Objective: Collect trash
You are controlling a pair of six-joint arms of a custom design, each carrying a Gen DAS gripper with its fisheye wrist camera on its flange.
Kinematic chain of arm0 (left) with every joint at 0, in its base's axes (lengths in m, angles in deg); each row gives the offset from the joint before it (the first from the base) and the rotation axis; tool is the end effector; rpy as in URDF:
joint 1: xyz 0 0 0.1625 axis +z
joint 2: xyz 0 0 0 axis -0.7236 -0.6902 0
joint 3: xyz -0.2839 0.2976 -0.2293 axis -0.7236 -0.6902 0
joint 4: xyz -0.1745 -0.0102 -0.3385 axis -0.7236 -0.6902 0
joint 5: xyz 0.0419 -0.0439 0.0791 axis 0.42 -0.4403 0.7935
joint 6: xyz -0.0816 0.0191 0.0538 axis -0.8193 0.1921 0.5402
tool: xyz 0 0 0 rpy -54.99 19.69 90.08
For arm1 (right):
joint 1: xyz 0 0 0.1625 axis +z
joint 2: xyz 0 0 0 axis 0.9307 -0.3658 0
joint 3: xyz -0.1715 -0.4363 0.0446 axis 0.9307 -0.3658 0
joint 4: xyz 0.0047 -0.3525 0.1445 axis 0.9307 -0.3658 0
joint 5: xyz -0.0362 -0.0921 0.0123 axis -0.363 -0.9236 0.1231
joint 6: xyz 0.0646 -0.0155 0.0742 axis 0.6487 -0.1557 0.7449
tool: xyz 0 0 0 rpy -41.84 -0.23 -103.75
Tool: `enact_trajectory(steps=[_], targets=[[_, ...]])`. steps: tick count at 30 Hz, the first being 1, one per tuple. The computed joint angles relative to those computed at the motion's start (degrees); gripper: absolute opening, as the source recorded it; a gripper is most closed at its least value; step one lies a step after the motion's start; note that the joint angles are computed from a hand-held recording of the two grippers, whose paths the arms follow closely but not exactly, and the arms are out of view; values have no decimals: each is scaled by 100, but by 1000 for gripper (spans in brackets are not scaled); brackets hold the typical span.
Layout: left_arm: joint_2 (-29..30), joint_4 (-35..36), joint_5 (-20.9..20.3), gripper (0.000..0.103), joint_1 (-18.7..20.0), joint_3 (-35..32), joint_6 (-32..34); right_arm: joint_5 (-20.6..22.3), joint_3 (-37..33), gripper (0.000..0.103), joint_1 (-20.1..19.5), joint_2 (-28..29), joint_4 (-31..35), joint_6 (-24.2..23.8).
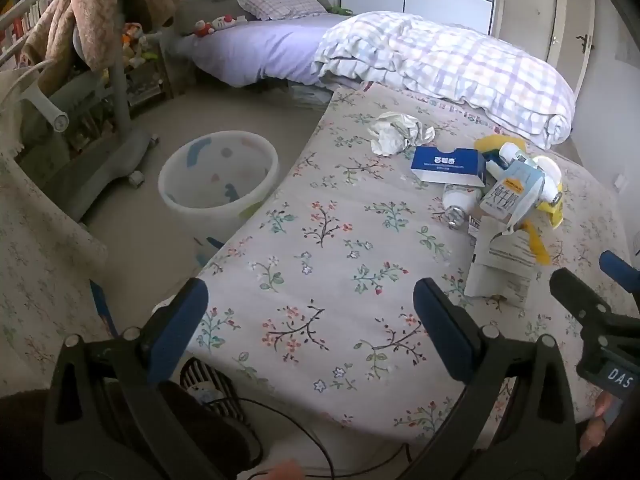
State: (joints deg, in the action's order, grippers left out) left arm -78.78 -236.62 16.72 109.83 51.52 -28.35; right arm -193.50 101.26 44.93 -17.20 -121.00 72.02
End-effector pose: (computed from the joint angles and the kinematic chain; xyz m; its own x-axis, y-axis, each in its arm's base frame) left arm -0.1236 -0.7015 0.2631 -0.6811 0.1902 -0.7070 0.5727 0.7400 -0.3527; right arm 0.3358 -0.6431 0.0621 -0.7092 0.2009 0.6758 -0.3849 0.6927 -0.6099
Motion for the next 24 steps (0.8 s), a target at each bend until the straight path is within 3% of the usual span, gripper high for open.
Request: enact_trajectory(steps=[24], targets=[[-38, -53, -57, 102, 29, 6, -12, -46, -118, 103, 34, 91, -68, -78]])
